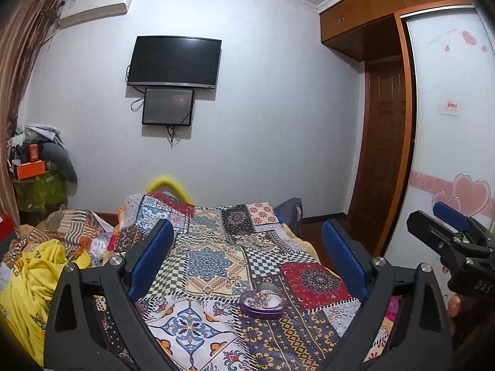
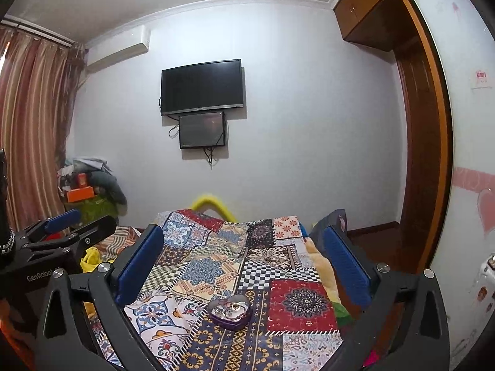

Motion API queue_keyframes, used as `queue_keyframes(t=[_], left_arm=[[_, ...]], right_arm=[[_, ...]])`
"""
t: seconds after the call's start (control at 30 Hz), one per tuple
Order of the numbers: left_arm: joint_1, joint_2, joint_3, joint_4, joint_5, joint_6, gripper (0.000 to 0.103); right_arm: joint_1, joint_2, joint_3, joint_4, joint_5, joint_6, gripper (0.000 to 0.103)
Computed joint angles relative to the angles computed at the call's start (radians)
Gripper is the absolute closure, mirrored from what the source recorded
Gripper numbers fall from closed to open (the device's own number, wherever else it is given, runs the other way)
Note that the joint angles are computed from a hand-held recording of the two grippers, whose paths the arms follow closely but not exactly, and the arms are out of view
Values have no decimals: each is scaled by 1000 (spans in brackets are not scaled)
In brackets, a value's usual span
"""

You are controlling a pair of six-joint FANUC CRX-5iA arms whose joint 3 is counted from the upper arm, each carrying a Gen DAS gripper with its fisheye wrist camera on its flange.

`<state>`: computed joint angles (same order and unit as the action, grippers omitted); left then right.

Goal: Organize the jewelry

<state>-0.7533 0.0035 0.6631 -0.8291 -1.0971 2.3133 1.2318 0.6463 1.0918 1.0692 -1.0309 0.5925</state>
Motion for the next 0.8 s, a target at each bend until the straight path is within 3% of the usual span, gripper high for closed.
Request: queue_keyframes(t=[0.27, 0.8], left_arm=[[5, 4, 5, 7, -4, -6, 6], [5, 16, 16, 14, -8, -12, 5]], right_arm=[[3, 39, 84, -36, -40, 45, 1], [4, 51, 117, -58, -50, 67, 1]])
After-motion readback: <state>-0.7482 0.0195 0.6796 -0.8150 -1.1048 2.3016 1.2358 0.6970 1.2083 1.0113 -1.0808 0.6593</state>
